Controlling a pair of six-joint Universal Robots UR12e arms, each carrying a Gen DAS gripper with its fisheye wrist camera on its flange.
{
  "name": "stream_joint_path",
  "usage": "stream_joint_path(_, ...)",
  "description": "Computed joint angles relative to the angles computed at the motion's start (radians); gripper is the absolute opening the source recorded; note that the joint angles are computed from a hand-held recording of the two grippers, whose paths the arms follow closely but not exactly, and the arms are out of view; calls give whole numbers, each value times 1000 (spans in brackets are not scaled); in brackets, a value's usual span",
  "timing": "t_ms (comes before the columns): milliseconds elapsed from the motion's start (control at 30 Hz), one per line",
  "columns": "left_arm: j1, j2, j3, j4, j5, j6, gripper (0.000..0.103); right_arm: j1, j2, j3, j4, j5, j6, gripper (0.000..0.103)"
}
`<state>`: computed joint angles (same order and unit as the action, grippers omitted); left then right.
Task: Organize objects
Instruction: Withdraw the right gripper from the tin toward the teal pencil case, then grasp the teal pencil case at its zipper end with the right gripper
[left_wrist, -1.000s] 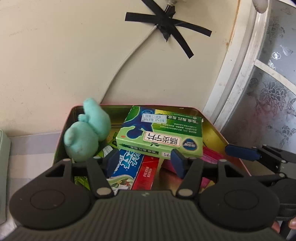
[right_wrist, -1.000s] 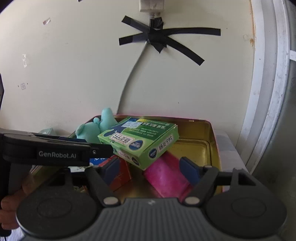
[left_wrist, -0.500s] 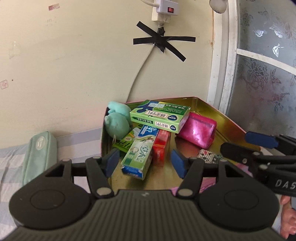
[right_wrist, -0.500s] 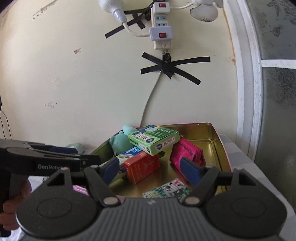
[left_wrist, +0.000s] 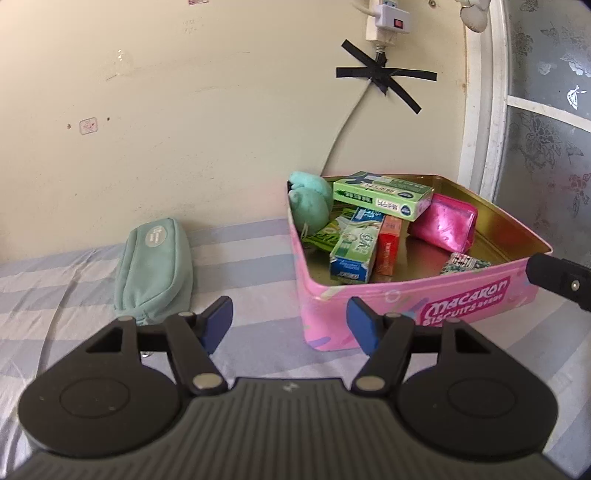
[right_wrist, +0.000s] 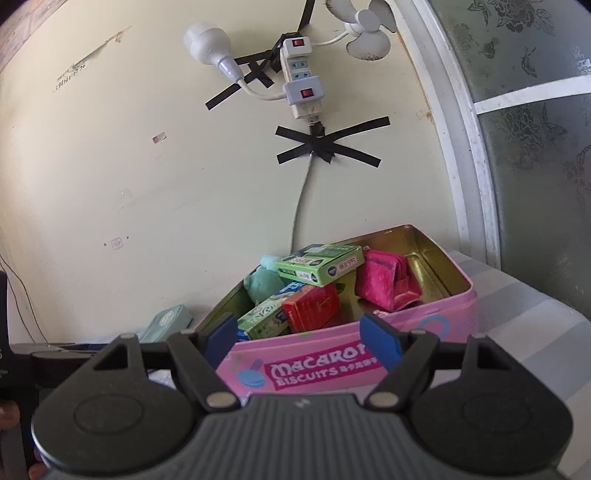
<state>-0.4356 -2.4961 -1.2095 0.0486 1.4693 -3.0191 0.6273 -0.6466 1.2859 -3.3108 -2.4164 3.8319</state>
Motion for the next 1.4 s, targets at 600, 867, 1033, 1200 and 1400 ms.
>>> stream_joint_path(600,75,-29,8,-5,118,-70,71,12,113,-247,185,149,-137,76)
stream_joint_path(867,103,-49,38,-29,153,-101,71,10,179,-384,276,212,-187,76)
stream_joint_path(1033,116,-61,57,-58,149,-139,73,8,217,-461,333,246,-219,76)
stream_joint_path(1200,123,-67,66,-66,147,-156,76,0,268,-570,413,283,-266,76)
stream_joint_path(1400,133,-74,82,-76,180,-213,77,-19,368,-782,550,325,-294,77)
